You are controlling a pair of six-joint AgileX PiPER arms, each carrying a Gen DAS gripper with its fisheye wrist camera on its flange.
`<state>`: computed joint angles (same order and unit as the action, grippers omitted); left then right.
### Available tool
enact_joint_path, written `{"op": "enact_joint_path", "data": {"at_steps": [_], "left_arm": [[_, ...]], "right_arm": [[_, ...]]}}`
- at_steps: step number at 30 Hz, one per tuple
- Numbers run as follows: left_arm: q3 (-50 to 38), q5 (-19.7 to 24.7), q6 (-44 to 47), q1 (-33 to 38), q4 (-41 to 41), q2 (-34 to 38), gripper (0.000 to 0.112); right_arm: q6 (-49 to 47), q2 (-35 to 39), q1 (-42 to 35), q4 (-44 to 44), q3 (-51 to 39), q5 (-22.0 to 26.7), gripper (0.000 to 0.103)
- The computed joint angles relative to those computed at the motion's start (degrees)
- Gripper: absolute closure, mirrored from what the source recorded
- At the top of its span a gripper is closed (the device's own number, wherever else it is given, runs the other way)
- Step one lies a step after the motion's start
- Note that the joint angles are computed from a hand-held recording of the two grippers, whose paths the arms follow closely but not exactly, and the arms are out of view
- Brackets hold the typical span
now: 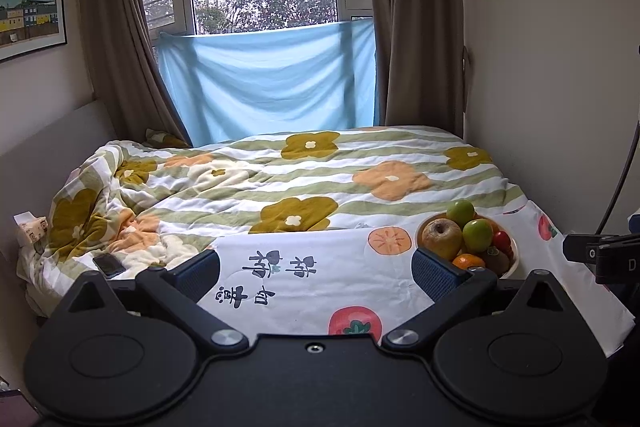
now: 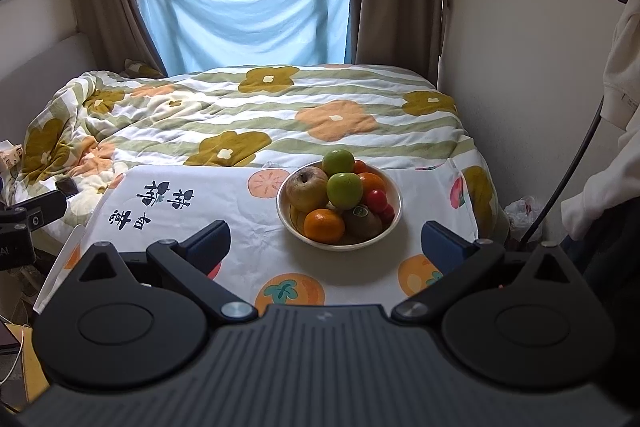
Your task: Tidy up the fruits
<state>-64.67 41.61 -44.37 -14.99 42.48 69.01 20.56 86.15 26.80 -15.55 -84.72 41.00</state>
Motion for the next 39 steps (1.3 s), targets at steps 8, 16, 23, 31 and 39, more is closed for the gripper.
{"op": "enact_joint_path", "data": {"at_steps": [8,16,23,31,39], "left_arm": [[-0.23,0.39,-0.24,0.07,0.06,0.58,0.009],[-0.46,0.57,0.77,0.62,-1.00,0.72,0.009],[-1.06,0.23,2.78,1.50,-2.98,1.21,0.009],[-0.93,-0.20,2.18,1.26,-2.07,1.28,0.009],[-1.28,-0.10,0.39,0.63,-0.08,1.76,0.009]], "right_arm": [[0.26,0.61,-0.03,0.20,-0.59,0.51,0.000],[0.44,1.02,0.13,0.32,-0.90,0.82,0.000],[0.03,1.32,0.03,0.69,-1.20,0.94,0.000],[0.24,1.41,0.14,0.60,-1.19,0.91,0.000],[-0.13,2.14,0.08,1.42,-1.65,0.84,0.000]]}}
